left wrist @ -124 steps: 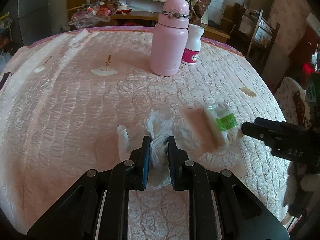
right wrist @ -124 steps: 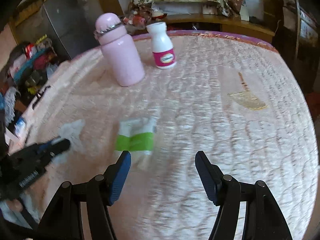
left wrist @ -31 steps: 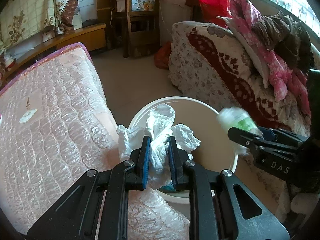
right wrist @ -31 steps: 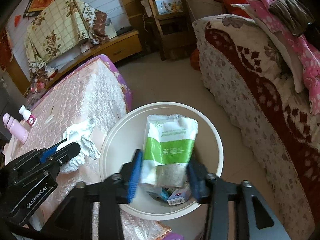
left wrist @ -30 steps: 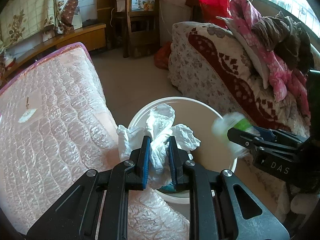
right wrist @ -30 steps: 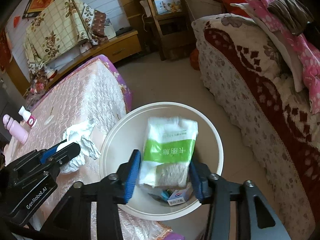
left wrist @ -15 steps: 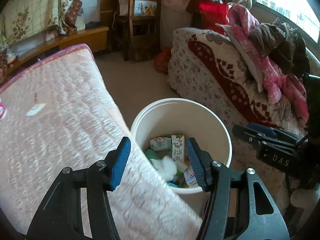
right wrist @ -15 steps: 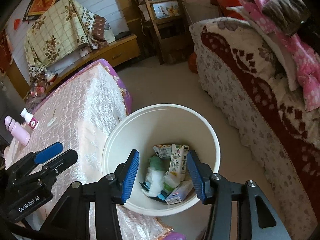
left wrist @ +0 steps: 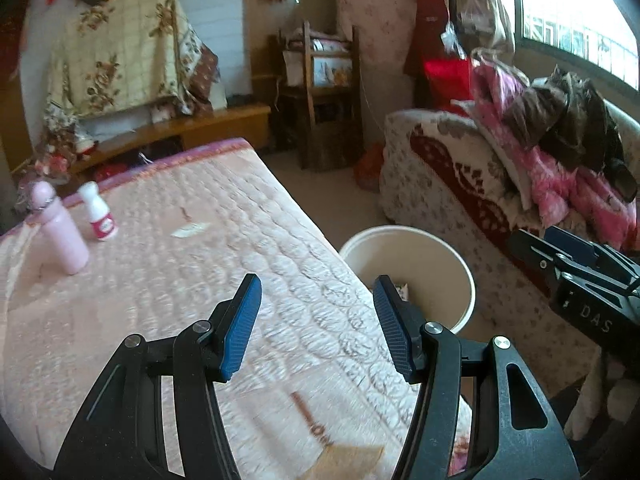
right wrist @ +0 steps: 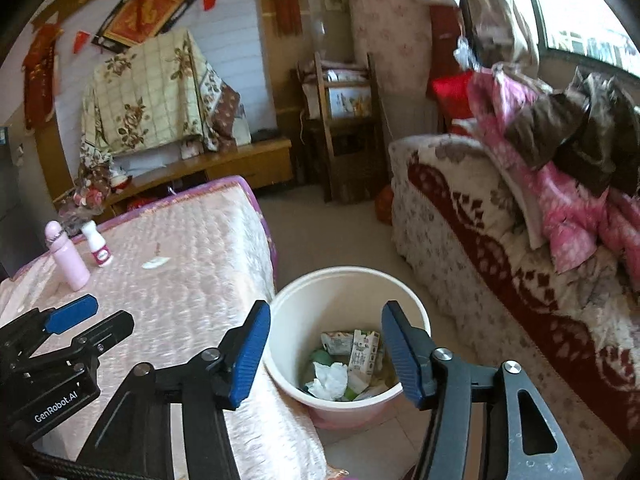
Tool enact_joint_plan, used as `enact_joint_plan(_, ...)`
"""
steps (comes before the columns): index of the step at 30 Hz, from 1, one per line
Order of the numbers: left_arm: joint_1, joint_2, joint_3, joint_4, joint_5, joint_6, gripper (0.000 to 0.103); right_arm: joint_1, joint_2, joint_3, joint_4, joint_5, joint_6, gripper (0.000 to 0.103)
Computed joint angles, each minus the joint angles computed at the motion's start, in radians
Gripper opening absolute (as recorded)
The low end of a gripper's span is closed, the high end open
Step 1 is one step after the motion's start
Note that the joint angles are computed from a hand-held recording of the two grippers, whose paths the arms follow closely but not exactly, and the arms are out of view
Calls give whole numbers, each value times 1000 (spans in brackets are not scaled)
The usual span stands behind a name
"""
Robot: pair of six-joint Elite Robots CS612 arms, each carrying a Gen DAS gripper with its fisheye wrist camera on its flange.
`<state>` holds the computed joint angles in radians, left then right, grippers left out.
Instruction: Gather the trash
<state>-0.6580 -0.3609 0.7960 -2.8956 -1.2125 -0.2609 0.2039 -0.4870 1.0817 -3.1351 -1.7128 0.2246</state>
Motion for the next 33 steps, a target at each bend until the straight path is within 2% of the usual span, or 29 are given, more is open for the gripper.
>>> enact_joint_plan(4, -8, -49, 95, -90, 27, 6, 57, 16, -34, 51, -62, -12, -8, 59)
enact_joint_plan(7, -11, -79, 154, -152, 34, 1, 57, 28, -53, 81, -101, -34, -24, 68)
enact_joint_plan(11, -20, -103, 200, -218, 54, 6, 57, 42, -72, 112, -155, -78, -37, 74)
enact_joint_plan(14, -26, -114, 220, -258, 63, 12, 57, 45, -83, 131, -180, -85, -34, 75)
enact_joint_plan(20, -31, -128, 239, -283, 61, -19, 57, 48, -103, 166, -221, -108, -33, 77)
enact_joint_plan(23, -33, -135, 248, -289, 65, -25, 57, 52, -110, 180, -253, -139, -31, 89)
enact_joint_plan(33, -40, -144, 264, -308, 78, -5, 57, 56, -120, 192, -277, -132, -38, 90)
